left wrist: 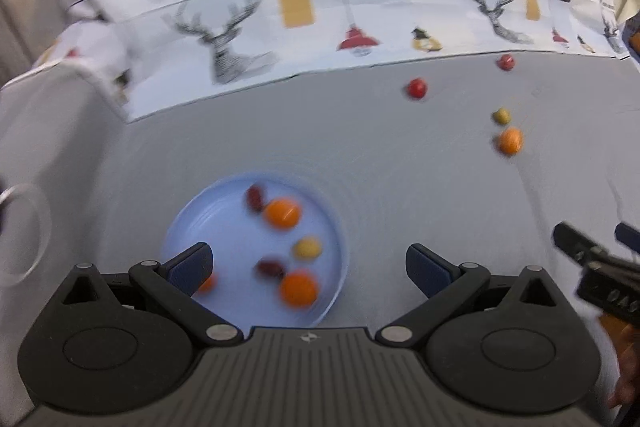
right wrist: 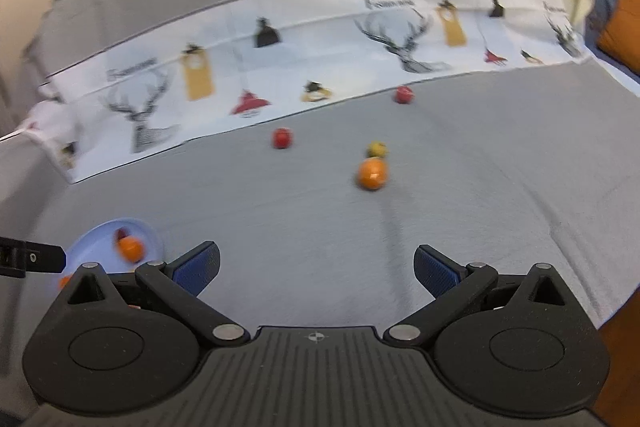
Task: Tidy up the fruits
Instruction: 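Grasp the red cherry tomato with the left tool while the right grasps an orange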
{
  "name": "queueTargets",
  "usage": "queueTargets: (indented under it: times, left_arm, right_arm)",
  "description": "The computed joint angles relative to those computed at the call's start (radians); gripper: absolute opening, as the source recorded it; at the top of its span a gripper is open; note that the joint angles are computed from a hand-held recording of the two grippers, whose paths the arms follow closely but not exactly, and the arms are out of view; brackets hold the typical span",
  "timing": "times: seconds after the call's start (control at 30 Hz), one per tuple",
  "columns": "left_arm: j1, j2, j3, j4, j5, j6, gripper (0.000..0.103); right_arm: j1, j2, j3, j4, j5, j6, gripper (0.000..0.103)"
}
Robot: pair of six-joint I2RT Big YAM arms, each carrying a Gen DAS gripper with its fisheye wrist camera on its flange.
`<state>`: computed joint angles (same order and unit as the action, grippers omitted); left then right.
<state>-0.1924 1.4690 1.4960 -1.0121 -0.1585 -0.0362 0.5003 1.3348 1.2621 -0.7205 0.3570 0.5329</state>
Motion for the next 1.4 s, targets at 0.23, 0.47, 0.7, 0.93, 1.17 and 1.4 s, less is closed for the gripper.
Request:
queueTargets:
  times: [0.23, 0.47, 0.7, 0.93, 1.17, 1.4]
  left_arm:
    - [-0.05, 0.295, 0.229, 0.146, 0.015, 0.028, 0.103]
    - [-0.062, 0.634, 0.601, 0.125, 0.091, 0.092, 0.103]
    - [-0.07, 0.946, 1.032, -0.057, 0.099, 0.174, 0.103]
    - [-0.065, 0.999, 1.124, -0.069, 0.144, 0.179, 0.049]
    - [-0.069, 0.842, 0.892, -0.004, 0.163, 0.198, 0.031]
    - [-0.064, 0.556, 0.572, -0.043, 0.094, 0.145, 0.031]
  right_arm:
    - [-0.097, 0.207, 0.099, 0.059, 0.08, 0.053, 0.102]
    - [-0.155, 0.443, 0.266, 0.077, 0.144, 0.108, 0.102]
    - [-0.162, 0.558, 0.305, 0.143, 0.195, 0.026, 0.102]
    - [-0.164, 0.563, 0.308, 0.167, 0.196, 0.007, 0.066]
    - [-0.159, 0.519, 0.248, 0.23, 0.244, -0.003, 0.038]
    - [-0.181, 0.457, 0.213, 0.098, 0.339, 0.176, 0.038]
